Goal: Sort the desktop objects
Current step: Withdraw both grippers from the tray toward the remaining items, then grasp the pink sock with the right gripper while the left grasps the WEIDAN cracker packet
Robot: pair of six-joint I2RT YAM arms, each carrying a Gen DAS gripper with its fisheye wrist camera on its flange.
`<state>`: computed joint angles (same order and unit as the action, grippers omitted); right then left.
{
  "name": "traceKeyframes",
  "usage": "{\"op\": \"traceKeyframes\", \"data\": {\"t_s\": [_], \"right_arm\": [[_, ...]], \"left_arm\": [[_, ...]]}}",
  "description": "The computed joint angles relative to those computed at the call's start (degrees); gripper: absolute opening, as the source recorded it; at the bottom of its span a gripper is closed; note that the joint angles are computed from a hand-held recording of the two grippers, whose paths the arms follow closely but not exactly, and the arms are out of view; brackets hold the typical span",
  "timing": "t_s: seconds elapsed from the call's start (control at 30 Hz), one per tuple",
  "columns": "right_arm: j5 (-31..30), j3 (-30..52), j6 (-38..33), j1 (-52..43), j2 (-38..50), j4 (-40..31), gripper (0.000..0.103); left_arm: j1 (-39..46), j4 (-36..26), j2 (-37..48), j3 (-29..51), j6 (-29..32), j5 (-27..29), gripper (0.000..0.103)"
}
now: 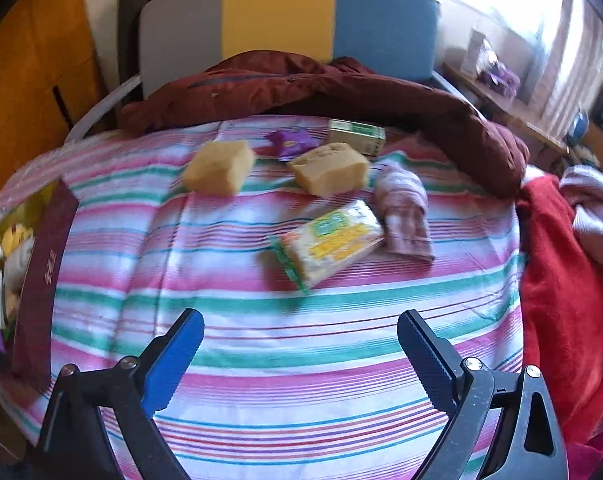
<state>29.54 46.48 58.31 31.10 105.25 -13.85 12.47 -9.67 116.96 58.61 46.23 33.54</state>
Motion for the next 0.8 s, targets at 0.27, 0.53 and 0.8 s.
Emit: {"op": "traceKeyframes", "data": {"t_s": [0.27, 0.53, 0.8], "right_arm": [[-3.2, -9.1, -0.5, -8.5, -5.9, 7.2, 0.092], [-7.6, -12.1, -5.9, -18.0, -3.9, 15.5, 0.075], [-8.5, -8.1, -14.3, -24.2, 2.4, 20.7, 0.075]], "left_arm": [[-2.7, 0.6, 0.7, -1.6, 0.8, -1.9, 0.063], [-4.8, 3.7, -1.3, -4.2, 0.4, -2.3, 0.063], [-9.5, 3.6, -0.6, -3.2, -2.0, -4.0, 0.063]]}}
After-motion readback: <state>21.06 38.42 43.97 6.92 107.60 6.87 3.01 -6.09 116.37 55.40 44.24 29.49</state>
